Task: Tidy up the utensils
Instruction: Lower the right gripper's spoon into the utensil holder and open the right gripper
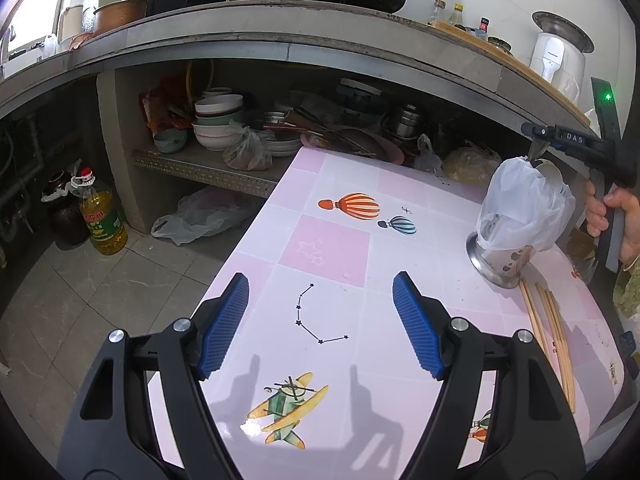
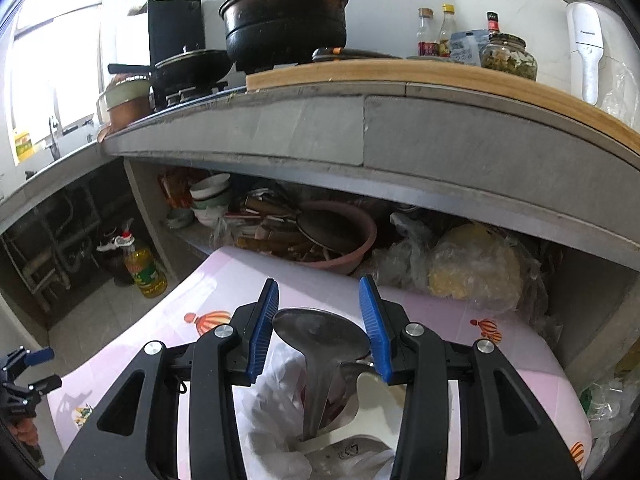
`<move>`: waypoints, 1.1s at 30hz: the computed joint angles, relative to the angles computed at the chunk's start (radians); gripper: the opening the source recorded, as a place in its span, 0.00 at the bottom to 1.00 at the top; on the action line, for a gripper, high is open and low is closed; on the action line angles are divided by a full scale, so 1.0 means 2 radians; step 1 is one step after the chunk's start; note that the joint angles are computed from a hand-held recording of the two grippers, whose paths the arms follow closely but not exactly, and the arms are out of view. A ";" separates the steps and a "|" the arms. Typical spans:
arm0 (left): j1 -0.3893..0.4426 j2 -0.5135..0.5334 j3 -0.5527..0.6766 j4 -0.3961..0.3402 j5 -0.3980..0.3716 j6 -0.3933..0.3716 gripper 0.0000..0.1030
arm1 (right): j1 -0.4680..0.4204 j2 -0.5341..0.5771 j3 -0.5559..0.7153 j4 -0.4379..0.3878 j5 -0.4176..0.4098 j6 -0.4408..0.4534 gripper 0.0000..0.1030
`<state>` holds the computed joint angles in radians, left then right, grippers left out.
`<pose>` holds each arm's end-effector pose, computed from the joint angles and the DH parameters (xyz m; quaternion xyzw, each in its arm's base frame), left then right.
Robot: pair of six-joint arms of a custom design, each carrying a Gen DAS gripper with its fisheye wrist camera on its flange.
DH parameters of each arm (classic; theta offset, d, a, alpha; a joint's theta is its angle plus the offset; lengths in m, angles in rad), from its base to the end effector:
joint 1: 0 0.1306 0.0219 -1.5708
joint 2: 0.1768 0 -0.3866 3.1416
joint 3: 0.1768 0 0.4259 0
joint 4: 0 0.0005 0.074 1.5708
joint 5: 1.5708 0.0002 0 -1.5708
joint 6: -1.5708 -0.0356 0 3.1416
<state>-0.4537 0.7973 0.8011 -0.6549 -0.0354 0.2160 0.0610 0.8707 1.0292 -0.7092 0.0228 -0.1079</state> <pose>0.2858 -0.1385 0.3854 0.0984 0.8906 -0.1309 0.4243 0.3420 0.0196 0.4752 0.0260 0.8723 0.0313 0.4873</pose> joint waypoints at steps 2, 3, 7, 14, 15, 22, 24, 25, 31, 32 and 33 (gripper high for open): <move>-0.001 -0.002 -0.001 0.002 -0.001 0.002 0.69 | 0.003 0.001 -0.002 -0.006 0.001 0.002 0.40; -0.001 -0.003 -0.001 0.003 0.000 0.004 0.69 | 0.003 0.000 -0.003 -0.008 0.000 0.002 0.40; -0.004 -0.005 0.000 0.004 -0.003 0.005 0.69 | 0.007 0.003 -0.003 -0.017 0.001 0.005 0.40; -0.004 -0.011 0.000 0.004 -0.001 0.006 0.69 | 0.015 0.010 -0.004 -0.031 0.006 0.009 0.40; -0.004 -0.012 0.000 0.004 -0.002 0.005 0.69 | 0.015 0.010 -0.005 -0.031 0.006 0.009 0.40; -0.002 -0.017 -0.001 0.003 -0.001 0.007 0.69 | 0.013 0.014 0.000 -0.039 0.000 0.008 0.41; -0.001 -0.018 -0.001 0.002 0.000 0.007 0.69 | 0.014 0.015 0.003 -0.041 0.002 0.007 0.42; -0.001 -0.019 -0.002 0.002 0.000 0.007 0.69 | 0.012 0.015 0.004 -0.042 -0.003 0.005 0.43; -0.001 -0.021 -0.001 0.002 0.001 0.006 0.69 | 0.012 0.004 0.010 -0.042 -0.011 -0.001 0.49; -0.002 -0.023 -0.001 0.001 0.001 0.006 0.69 | 0.010 0.000 0.012 -0.042 -0.014 -0.004 0.50; -0.002 -0.024 0.000 0.001 0.001 0.007 0.69 | 0.008 -0.006 0.014 -0.042 -0.018 -0.007 0.52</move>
<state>-0.4579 0.7502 0.8003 -0.6532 -0.0335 0.2293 0.0770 0.8596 1.0564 -0.7932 -0.0137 -0.1224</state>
